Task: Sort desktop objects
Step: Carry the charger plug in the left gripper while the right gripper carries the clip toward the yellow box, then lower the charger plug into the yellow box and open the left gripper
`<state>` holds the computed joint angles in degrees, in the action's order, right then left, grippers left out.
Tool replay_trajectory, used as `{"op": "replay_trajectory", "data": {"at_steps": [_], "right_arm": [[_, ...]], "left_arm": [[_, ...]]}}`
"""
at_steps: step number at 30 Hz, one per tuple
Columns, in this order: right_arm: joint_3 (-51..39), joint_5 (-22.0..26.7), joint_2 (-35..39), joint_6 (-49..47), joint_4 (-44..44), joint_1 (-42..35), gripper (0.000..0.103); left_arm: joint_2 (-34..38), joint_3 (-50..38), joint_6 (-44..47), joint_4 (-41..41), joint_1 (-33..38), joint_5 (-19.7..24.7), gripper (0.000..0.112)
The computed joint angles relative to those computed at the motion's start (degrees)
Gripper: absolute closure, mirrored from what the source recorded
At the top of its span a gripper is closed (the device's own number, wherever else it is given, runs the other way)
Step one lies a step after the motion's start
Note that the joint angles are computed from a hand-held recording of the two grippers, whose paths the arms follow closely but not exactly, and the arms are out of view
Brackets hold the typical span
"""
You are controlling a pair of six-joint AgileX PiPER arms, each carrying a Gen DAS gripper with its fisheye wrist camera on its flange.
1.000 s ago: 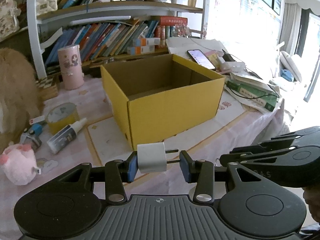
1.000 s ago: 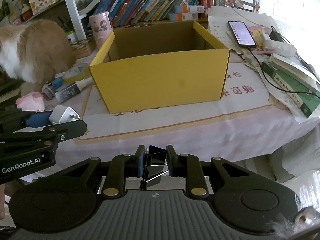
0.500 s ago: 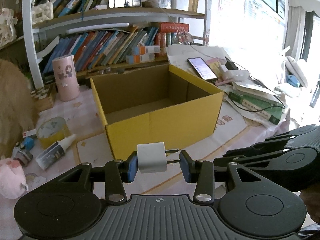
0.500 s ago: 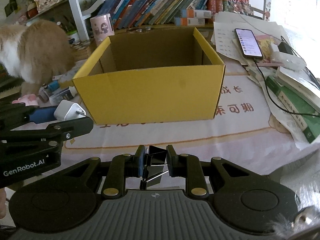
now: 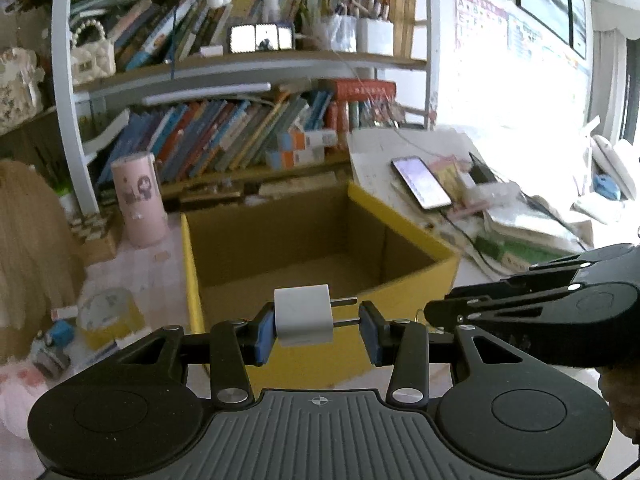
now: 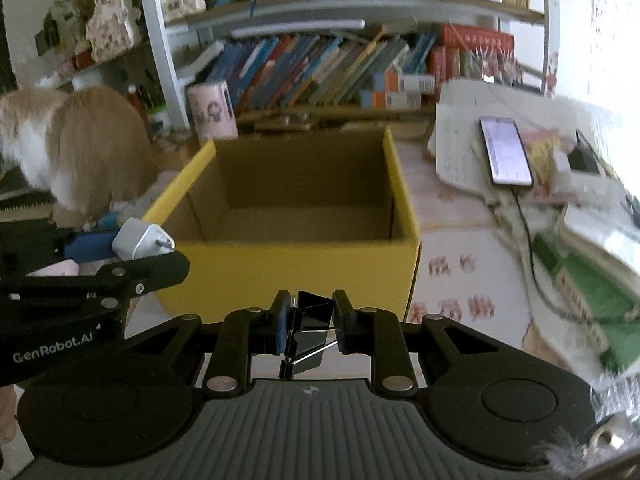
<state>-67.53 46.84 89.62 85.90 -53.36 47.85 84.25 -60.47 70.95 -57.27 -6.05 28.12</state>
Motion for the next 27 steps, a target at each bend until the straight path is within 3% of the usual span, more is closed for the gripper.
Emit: {"op": "replay_trajectory", "data": {"at_steps": [8,13,20,22,27], "right_arm": [[-1.7,-7.8,-1.1,-9.2,-1.0,-8.0,0.083],[-4.9,-12.7,1.4,-17.9,2.8,-12.4,0.083],[-11.8,-17.2,7.4,-38.8,16.4,-19.0,0.082],[-14.5,-17.1,9.6,-45.2,20.6,-20.7,0.083],[-23.1,-14.5,16.2,-62.4,32.1,-24.7,0.083]], "left_arm": [[3.2,-5.1,-9.2,3.0,-3.9,-5.6,0.07],[6.4,-8.7,-20.6,12.0,-5.8,-8.4,0.07],[11.7,-14.6,-39.1,28.5,-8.0,-9.6,0.07],[13.8,-17.1,-45.1,35.3,-8.9,-9.0,0.07],[19.7,-24.4,-53.3,42.9,-9.7,-5.1,0.07]]}}
